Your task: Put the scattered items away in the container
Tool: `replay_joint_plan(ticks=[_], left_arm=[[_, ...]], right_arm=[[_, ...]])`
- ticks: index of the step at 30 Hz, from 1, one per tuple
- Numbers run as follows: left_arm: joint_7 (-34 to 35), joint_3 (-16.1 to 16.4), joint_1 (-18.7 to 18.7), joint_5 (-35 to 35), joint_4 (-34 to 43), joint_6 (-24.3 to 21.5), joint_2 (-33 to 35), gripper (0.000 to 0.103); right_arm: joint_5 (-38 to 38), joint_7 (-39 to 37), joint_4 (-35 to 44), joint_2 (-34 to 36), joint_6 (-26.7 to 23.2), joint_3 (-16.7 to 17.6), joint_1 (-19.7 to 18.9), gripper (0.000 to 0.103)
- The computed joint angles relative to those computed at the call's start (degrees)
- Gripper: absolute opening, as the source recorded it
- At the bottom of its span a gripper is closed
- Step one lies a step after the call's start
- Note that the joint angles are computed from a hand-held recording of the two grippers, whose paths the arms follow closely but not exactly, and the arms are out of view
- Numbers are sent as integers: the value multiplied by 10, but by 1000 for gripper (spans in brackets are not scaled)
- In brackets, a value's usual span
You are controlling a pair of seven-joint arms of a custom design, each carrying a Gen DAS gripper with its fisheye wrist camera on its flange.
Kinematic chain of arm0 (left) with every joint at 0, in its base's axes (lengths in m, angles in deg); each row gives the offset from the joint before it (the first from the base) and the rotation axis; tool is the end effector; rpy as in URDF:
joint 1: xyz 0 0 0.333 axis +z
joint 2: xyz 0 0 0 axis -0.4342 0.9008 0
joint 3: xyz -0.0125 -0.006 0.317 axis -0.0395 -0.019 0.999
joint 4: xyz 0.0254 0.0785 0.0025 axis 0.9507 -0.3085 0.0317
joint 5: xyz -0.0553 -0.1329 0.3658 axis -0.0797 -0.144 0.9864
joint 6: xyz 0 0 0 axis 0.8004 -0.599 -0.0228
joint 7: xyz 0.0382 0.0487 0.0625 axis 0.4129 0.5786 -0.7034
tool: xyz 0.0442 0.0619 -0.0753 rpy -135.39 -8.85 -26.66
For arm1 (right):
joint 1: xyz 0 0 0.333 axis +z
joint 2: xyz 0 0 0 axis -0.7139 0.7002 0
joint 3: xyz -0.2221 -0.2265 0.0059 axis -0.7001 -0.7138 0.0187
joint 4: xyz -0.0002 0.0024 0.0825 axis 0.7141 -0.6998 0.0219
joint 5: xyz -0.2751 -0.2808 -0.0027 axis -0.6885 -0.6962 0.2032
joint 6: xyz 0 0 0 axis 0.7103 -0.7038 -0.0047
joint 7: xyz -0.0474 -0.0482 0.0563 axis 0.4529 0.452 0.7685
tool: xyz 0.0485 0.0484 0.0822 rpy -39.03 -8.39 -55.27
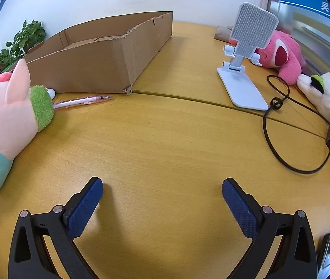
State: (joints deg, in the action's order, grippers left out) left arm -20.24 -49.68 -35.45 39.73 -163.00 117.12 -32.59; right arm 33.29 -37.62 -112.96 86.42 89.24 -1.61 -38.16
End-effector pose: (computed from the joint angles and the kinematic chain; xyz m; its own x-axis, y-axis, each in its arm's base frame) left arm 0.3770 -0.0990 0.4722 0.1022 -0.9948 -0.0043 -0.8071 -0.0804 -0.5849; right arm 0.5654 0.0563 0.4738 0.5576 -0.8298 0.0211 -0.6601 -0.4587 -0.5948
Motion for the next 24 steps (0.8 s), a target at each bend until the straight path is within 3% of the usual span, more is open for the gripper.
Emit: replay_joint_plan(ticks=[6, 15, 18, 22, 24], left_arm=[[-38, -20, 14, 8, 5, -11, 2, 103], [-134, -52, 3, 23, -10, -46, -35, 103], [-168, -56, -12, 27, -26, -16, -66, 103], [-208, -84, -25, 52, 2, 12, -78, 103], [-210, -75, -54, 44, 18, 26, -78, 103]], right_arm=[[-31, 59, -9, -3, 23, 7, 5, 103], [-32, 63, -23, -15, 26, 6, 9, 103], [-35, 69, -26, -16, 29, 7, 9, 103], [-45, 88, -34, -22, 38, 9, 8, 103], [-49, 96, -39, -24, 42, 10, 9, 103]])
